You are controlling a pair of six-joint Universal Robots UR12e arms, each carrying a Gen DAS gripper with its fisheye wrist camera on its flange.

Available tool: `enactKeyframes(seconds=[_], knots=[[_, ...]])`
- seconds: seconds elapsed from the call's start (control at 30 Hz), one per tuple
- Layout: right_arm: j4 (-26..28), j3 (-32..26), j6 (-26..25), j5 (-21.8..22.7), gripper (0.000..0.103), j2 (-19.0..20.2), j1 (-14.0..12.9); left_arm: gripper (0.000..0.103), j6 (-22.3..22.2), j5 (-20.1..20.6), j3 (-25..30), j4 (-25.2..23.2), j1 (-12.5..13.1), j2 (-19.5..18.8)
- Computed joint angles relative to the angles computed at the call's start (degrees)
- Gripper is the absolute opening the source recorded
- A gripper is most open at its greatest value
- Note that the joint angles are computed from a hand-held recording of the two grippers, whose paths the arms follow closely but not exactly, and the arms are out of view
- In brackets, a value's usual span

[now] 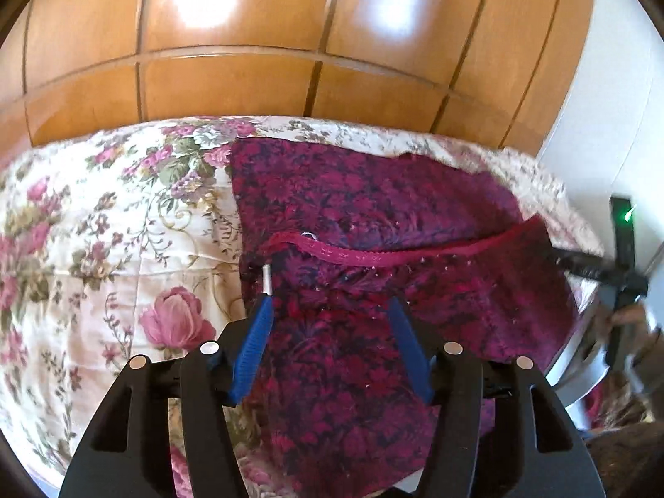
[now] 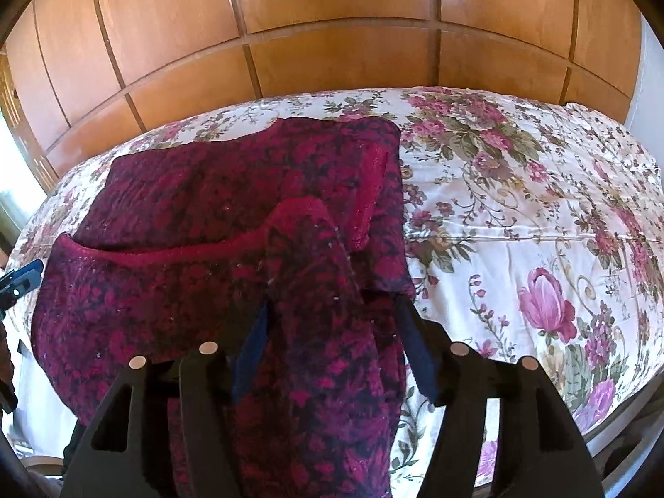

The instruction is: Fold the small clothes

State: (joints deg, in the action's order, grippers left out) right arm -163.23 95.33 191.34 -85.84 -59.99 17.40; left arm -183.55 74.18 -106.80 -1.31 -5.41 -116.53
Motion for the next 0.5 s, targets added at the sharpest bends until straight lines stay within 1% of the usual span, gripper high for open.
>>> enactKeyframes(seconds=[0.07,0.13,0.17,0.2,0.23,0.27,0.3,0.37,0.4,0.5], knots=[[0.28,-0.05,0.15,0.47,0.060,0.16,-0.07,0.061,-0.62,1.97,0.52,-0.88,-0.10,-0.57],[0.58,-0.20,0.73,1.07,0.060,0.41,-0.21,0.061,-1.01,1.12,1.60,-3.58,-0.04,-1.41],[0.65,-0.20,1.02,1.57,0.057,0.47,-0.34,0.060,-0.87,-0.54,2.37,-5.63,0.08,-2.01],[0.82,-0.17,1.12,2.16,0.053,0.47,-0.46,0.048,-0.29,-1.16,2.82,-6.56,-0.07,-2.47],[0.98,-0.09,0.93,2.46,0.044,0.42,-0.49,0.039,0.46,0.40,3.10,-6.88,-0.55,-2.76],[0.99,0.09,0.49,2.10,0.035,0.26,-0.39,0.026,0.69,1.88,3.16,-6.80,-0.89,-2.86],[0.97,0.23,0.14,2.13,0.031,0.13,-0.38,0.017,-0.09,1.87,2.85,-5.84,-0.80,-2.79],[0.75,0.57,-0.41,2.25,0.023,-0.23,-0.34,0.015,-2.13,0.52,1.85,-3.73,-0.13,-2.17],[0.70,0.69,-0.96,2.22,0.023,-0.46,-0.28,0.015,-2.28,0.65,1.35,-3.02,-0.03,-1.70],[0.92,0.83,-2.10,2.44,0.021,-1.19,-0.08,0.013,-0.81,1.28,0.00,-1.24,-0.28,-0.27]])
